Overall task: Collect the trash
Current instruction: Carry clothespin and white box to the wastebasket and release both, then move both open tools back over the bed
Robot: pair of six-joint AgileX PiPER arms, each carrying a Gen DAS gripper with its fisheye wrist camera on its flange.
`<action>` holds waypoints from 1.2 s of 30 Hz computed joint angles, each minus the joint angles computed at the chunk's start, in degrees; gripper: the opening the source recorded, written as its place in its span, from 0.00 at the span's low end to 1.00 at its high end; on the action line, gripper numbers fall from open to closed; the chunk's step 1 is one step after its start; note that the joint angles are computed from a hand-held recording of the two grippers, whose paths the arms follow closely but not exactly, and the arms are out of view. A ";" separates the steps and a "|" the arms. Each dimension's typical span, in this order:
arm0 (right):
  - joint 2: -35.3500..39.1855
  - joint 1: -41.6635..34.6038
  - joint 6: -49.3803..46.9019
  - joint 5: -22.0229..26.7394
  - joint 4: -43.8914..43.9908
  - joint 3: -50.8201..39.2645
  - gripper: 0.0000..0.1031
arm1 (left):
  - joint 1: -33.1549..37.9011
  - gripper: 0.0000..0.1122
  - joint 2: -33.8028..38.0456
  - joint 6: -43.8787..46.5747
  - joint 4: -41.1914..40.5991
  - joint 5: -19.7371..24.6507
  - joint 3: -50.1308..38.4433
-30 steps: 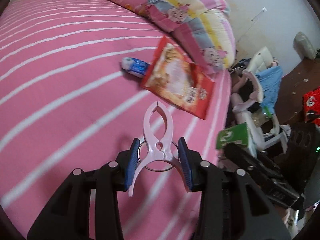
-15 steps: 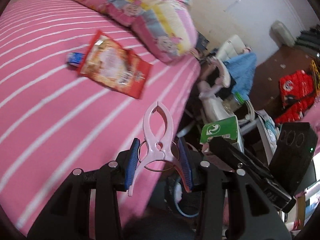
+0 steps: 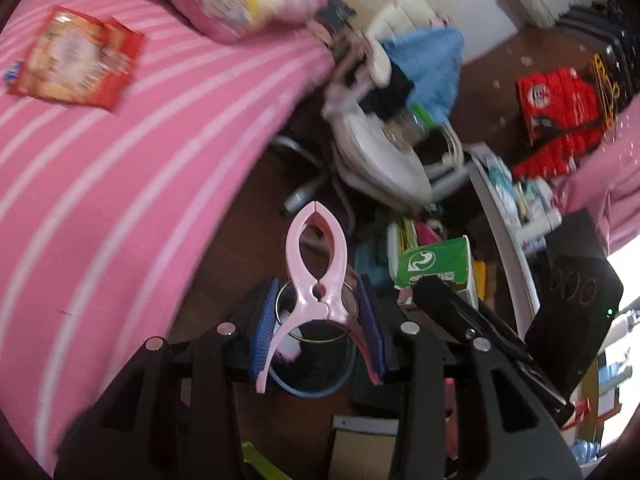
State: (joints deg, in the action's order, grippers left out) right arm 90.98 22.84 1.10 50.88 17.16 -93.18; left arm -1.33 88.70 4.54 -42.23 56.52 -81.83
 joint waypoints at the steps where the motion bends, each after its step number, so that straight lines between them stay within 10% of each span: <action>1: -1.32 -2.23 -1.30 -0.03 1.24 2.34 0.71 | -1.49 0.34 1.17 -0.75 0.59 -0.10 -1.01; 23: -2.22 -27.38 -15.48 -0.28 6.41 22.35 0.73 | -23.09 0.34 32.63 -7.14 7.89 5.59 -24.60; 27: 0.20 -25.97 -11.66 -3.17 -1.98 23.55 0.82 | -23.85 0.66 38.76 -11.56 12.74 7.41 -30.12; 36: -2.65 -27.57 -9.31 -4.52 -1.90 25.79 0.88 | -22.27 0.73 36.06 -12.42 11.05 4.46 -27.15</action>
State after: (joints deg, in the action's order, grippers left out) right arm 88.33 -4.73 -8.21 46.36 15.26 -67.39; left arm -23.60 124.76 -7.87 -31.18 60.98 -108.98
